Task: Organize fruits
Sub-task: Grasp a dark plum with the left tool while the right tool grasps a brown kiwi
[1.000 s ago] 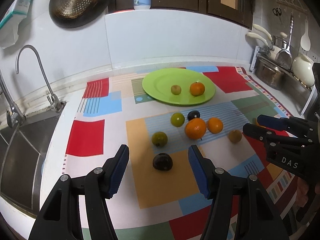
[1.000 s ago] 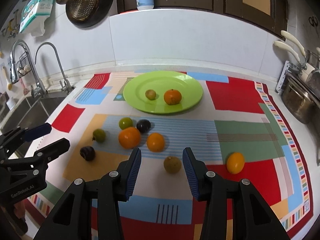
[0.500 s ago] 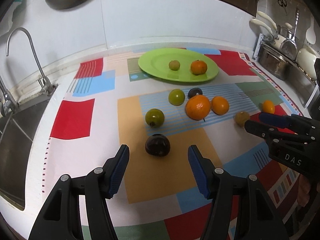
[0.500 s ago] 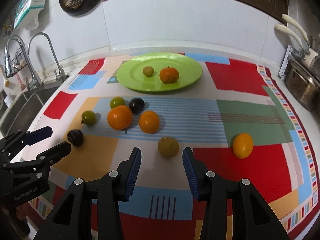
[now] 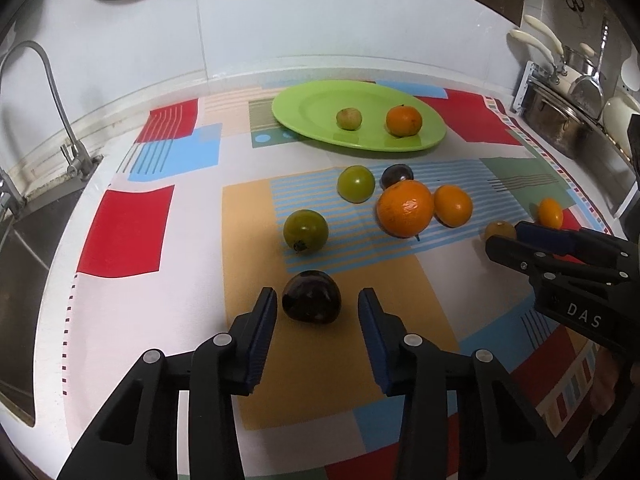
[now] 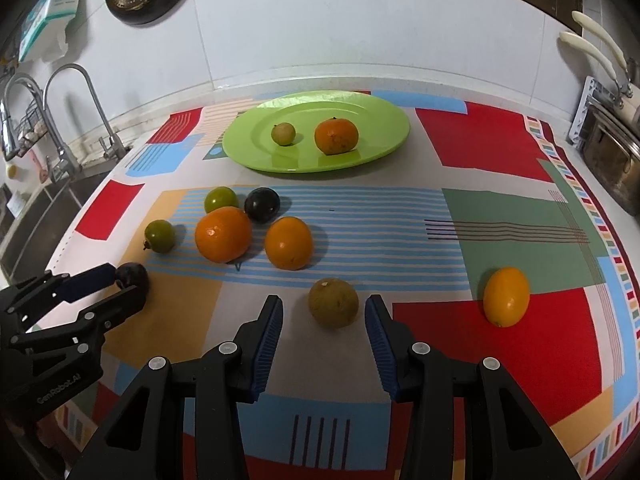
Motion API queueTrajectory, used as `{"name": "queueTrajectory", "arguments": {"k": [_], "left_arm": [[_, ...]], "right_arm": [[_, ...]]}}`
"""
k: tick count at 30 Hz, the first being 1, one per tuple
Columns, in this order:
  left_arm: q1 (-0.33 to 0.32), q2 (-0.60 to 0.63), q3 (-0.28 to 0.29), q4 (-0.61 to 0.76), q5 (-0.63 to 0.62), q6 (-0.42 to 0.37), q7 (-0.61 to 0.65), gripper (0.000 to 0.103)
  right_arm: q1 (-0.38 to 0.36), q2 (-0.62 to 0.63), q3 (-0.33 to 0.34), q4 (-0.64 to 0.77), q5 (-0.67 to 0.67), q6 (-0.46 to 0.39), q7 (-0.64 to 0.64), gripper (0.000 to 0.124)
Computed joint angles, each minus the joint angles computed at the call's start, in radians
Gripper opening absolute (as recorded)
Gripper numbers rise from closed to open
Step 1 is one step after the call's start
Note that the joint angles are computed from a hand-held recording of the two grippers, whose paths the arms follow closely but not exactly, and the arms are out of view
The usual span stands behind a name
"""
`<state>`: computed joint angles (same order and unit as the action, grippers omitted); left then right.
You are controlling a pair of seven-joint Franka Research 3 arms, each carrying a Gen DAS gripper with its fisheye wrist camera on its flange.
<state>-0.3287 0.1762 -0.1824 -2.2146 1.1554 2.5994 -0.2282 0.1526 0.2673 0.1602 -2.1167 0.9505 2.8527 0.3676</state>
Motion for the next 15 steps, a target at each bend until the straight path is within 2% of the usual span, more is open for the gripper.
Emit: {"name": "queueTrajectory", "arguments": {"k": [3, 7, 15], "left_arm": [[0.004, 0.006, 0.003, 0.001, -0.004, 0.015, 0.0, 0.035], [0.006, 0.008, 0.007, 0.001, -0.011, 0.021, -0.001, 0.031], [0.003, -0.003, 0.006, -0.003, 0.001, 0.026, -0.003, 0.031]], "right_arm": [[0.001, 0.007, 0.004, 0.004, 0.002, 0.011, -0.008, 0.043], [0.007, 0.016, 0.004, 0.008, -0.022, 0.025, -0.001, 0.033], [-0.013, 0.013, 0.024, 0.006, -0.016, 0.022, -0.025, 0.03]]}}
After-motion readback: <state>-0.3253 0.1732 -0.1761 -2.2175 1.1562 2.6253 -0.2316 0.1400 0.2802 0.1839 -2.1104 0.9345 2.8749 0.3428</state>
